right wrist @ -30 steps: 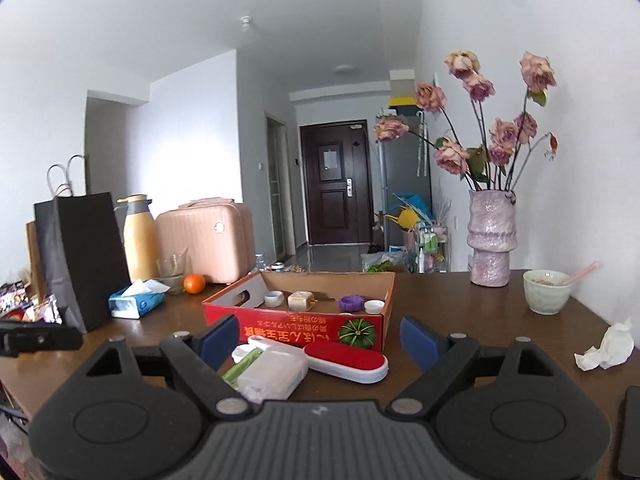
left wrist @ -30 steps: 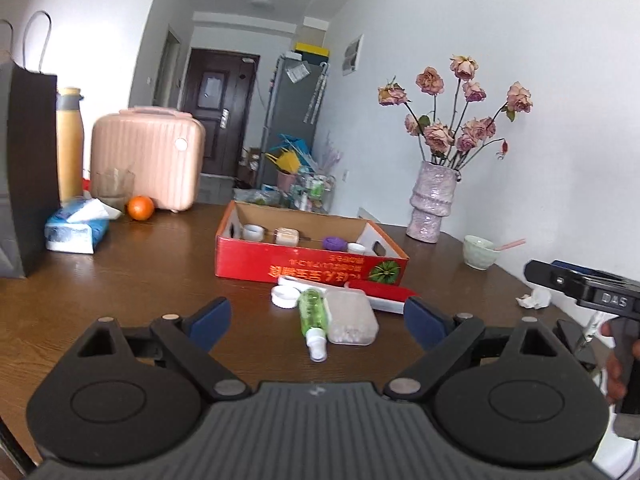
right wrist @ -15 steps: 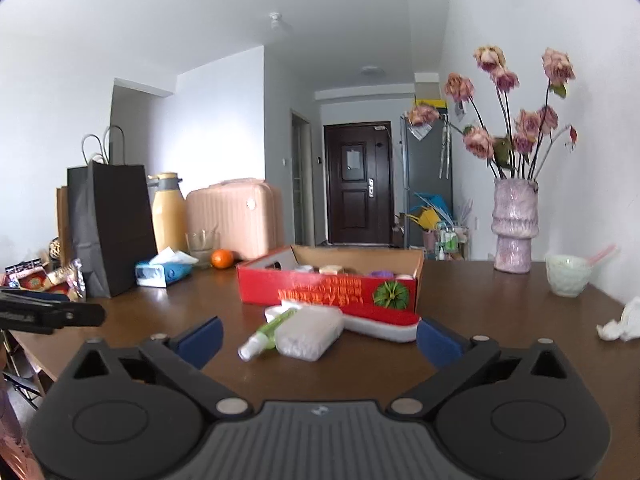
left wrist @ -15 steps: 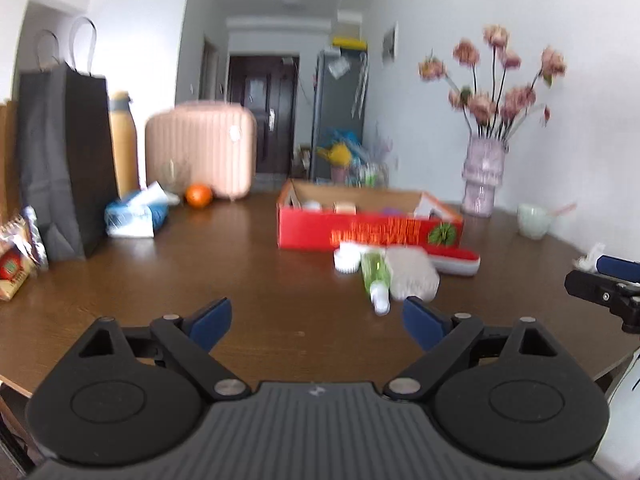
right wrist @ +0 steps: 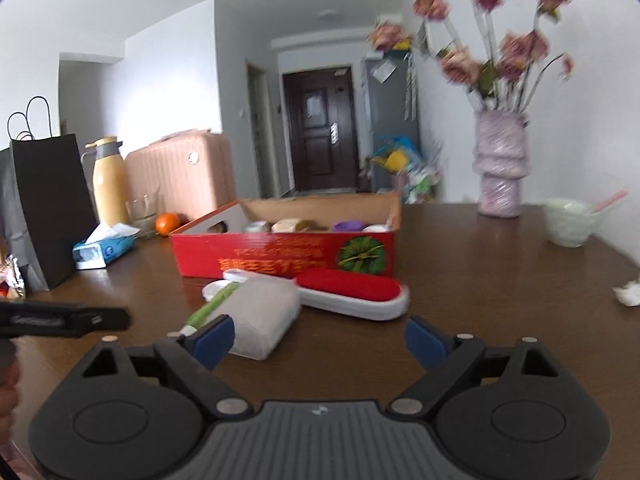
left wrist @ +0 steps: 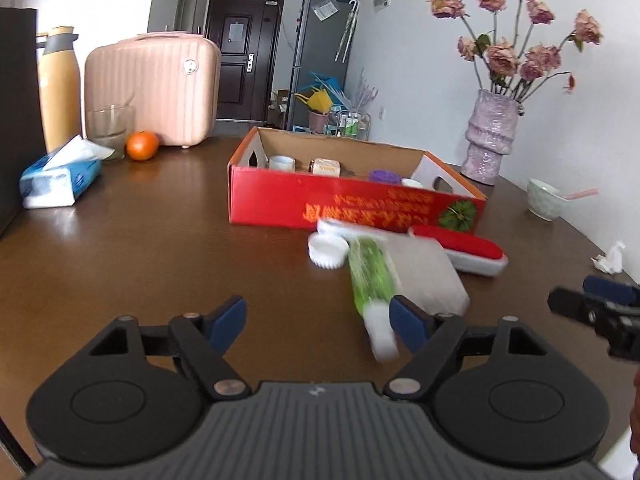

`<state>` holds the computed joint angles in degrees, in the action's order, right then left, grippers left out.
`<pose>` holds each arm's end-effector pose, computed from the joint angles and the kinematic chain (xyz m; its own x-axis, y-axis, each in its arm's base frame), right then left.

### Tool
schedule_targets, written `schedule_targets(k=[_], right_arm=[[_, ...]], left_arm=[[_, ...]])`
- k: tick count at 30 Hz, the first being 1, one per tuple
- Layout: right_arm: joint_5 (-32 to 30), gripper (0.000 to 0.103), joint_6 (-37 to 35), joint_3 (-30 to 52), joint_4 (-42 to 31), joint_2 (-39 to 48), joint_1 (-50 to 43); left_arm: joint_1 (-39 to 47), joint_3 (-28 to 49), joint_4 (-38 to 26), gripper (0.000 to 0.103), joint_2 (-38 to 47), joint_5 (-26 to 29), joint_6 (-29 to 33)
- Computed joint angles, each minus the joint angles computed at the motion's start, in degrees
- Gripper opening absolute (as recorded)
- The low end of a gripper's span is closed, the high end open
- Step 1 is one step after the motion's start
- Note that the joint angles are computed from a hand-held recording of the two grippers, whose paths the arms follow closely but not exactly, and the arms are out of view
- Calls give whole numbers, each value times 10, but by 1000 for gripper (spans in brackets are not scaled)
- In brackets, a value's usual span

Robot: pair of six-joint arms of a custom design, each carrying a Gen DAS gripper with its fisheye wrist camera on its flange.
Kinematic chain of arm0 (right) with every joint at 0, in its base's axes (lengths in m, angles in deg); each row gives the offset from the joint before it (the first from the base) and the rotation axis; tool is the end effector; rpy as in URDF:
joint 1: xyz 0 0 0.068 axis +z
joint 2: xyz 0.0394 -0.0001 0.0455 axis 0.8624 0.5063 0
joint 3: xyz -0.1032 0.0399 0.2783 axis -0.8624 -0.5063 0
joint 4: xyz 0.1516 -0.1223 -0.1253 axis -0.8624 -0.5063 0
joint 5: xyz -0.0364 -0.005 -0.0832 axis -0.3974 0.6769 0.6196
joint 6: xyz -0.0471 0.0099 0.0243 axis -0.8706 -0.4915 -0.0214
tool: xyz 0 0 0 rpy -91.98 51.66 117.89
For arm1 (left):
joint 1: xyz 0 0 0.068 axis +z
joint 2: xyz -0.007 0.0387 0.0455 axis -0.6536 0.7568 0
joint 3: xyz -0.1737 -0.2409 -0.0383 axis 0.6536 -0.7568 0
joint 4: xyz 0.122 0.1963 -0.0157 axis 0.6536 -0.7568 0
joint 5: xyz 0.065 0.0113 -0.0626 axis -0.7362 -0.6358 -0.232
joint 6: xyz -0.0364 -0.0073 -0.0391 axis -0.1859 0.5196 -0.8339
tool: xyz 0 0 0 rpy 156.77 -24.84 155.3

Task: Organize rigid objects
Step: 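Grasp the white cap with the left tool while the right tool grasps the green bottle, then carry the white cap and green bottle with both tools over the box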

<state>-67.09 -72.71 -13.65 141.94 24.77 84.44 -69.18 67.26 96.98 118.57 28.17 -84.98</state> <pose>0.2053 0.0808 0.1462 -0.3902 0.1239 -0.9123 0.0254 0.9920 0.1238 0.3037 -0.1621 0.1472 -0.5245 0.0754 -0.8481 0.3473 0.9284 -0.1323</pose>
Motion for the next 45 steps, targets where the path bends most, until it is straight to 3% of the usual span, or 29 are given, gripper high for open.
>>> schedule_targets(k=[1, 3, 6, 8, 10, 11, 12, 13, 16, 18, 22, 29, 31, 33, 37, 45], right_arm=[[-23, 92, 0, 22, -12, 9, -11], [-52, 92, -11, 76, -52, 27, -22], [-52, 89, -64, 150, -88, 64, -4], [-54, 78, -96, 181, -93, 90, 13], [-73, 52, -105, 217, -125, 111, 18], [-93, 46, -98, 237, -147, 120, 15], [-111, 41, -88, 251, -158, 127, 12], [-129, 41, -80, 268, -169, 137, 8], [-141, 42, -89, 316, -188, 172, 9], [-139, 46, -97, 361, -245, 186, 12], [-57, 48, -105, 449, -369, 215, 43], [-57, 49, -51, 502, -424, 231, 27], [-61, 30, -50, 522, -447, 239, 28], [-54, 30, -58, 517, -442, 240, 34], [-63, 30, -60, 457, -401, 207, 57], [5, 30, -17, 297, -362, 81, 146]], left_arm=[[13, 38, -23, 77, 19, 19, 7], [26, 124, -78, 59, 59, 30, 11], [44, 269, -176, 52, 131, 63, 16], [59, 360, -242, 44, 179, 117, 22], [66, 436, -302, 29, 220, 146, 16], [68, 464, -322, 17, 237, 156, 19], [68, 477, -325, 13, 248, 153, 22], [68, 479, -319, 5, 253, 150, 24], [75, 453, -290, 4, 247, 151, 34], [79, 402, -248, 4, 221, 122, 44], [95, 286, -178, 4, 159, 86, 51], [84, 94, -61, 4, 67, 5, 21], [72, 47, -23, 4, 43, -31, 20], [65, -6, 21, 4, 17, -58, 25], [70, -82, 57, 4, -36, -51, 12], [57, -171, 113, 4, -123, -51, 8]])
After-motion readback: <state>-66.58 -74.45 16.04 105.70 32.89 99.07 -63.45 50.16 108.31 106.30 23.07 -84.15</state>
